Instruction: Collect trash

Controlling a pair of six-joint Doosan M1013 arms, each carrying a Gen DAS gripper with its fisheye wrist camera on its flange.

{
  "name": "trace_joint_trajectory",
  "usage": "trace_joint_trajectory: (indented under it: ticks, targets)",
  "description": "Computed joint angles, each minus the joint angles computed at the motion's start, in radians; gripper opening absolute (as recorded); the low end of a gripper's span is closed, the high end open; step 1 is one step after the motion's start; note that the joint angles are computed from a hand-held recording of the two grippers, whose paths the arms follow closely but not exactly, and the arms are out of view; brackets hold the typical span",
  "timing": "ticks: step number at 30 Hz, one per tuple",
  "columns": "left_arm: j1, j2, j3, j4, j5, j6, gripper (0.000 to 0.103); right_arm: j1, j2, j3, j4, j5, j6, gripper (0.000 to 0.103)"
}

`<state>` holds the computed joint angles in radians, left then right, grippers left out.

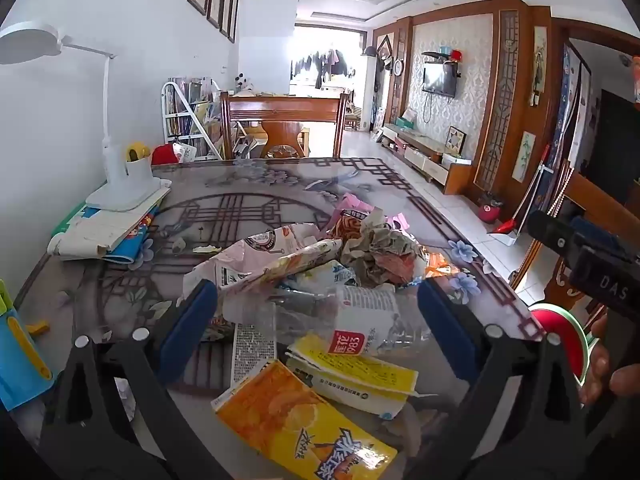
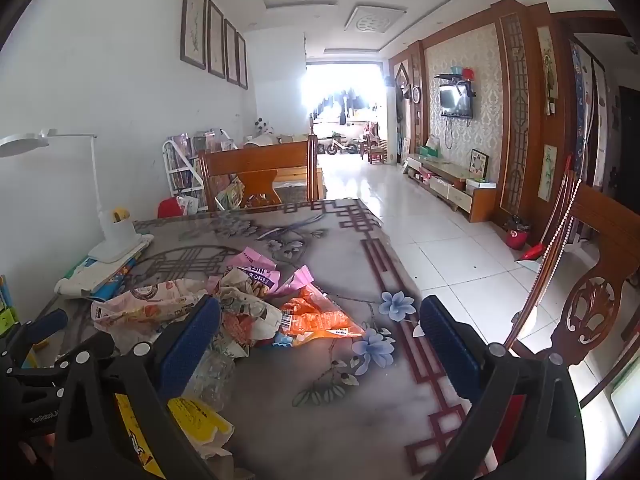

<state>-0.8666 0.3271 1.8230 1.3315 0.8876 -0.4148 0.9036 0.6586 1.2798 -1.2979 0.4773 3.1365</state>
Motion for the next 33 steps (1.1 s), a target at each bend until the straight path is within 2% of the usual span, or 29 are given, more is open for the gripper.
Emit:
trace_joint_trajectory:
  ticks: [19, 33]
  targets:
    - [-0.009, 0.011, -0.008, 0.028, 0.022, 0.012, 0.098, 0.000, 0.004, 0.000, 0.013, 0.000, -0.005, 0.096]
    - [-0.002, -0.006, 0.011, 0.023, 0.001, -0.027, 0.098, -0.002, 0.006, -0.002, 0.034, -0.003, -0.030, 0.096]
